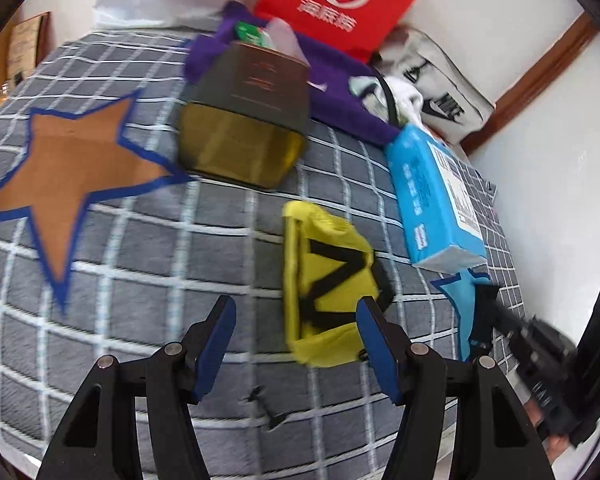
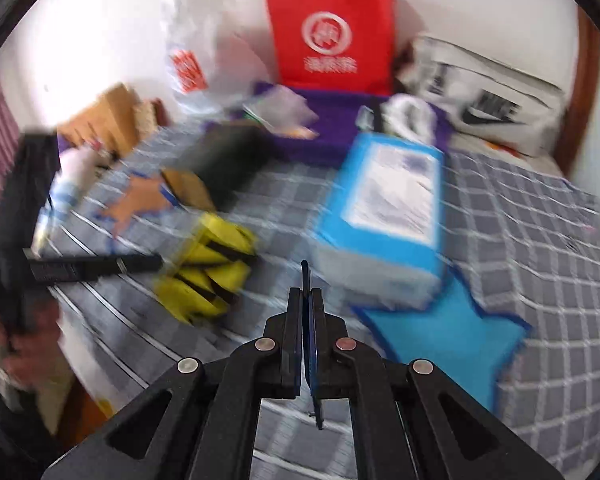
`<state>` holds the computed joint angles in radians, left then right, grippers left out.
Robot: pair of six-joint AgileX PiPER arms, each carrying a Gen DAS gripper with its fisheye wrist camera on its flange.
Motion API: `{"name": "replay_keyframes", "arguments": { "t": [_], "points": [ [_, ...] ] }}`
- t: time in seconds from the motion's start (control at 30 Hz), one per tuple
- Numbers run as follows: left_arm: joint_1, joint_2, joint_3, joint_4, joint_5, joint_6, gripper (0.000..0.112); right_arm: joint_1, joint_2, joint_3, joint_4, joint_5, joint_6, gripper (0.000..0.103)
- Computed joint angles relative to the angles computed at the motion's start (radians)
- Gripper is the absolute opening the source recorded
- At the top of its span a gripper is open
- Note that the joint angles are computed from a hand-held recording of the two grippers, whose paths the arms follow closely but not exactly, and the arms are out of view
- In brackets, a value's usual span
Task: Organize soft objects
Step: 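Lift and carry the yellow pouch with the left tool to the purple towel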
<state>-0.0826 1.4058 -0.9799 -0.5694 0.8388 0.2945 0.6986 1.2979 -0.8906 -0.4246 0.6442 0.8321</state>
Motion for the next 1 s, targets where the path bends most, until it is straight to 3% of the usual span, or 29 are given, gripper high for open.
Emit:
{"name": "replay_keyframes", "arguments": {
  "t": [0.17, 0.5, 0.7, 0.87, 1.0],
  "points": [
    [-0.107, 0.041, -0.054, 0.069, -0.025, -0.092, 0.07, -0.078, -0.064, 0.118, 0.048, -0.028, -0.044, 0.003],
    [-0.345, 0.139, -0.138, 0.483, -0.071, -0.446, 0.082, -0.194, -0.042, 0.217, 0.223, -0.169, -0.215, 0.006],
    [-0.457, 0.181, -0.164, 0.72, -0.068, -0.63, 0.082, -0.263, -0.057, 0.266, 0.397, -0.248, -0.396, 0.004],
    [-0.442, 0.178, -0.167, 0.709, -0.08, -0.639, 0.068, -0.25, -0.076, 0.28, 0.37, -0.256, -0.357, 0.004],
    [-0.38, 0.15, -0.152, 0.593, -0.079, -0.543, 0.063, -0.244, -0.103, 0.284, 0.408, -0.25, -0.394, 0.003]
  ]
}}
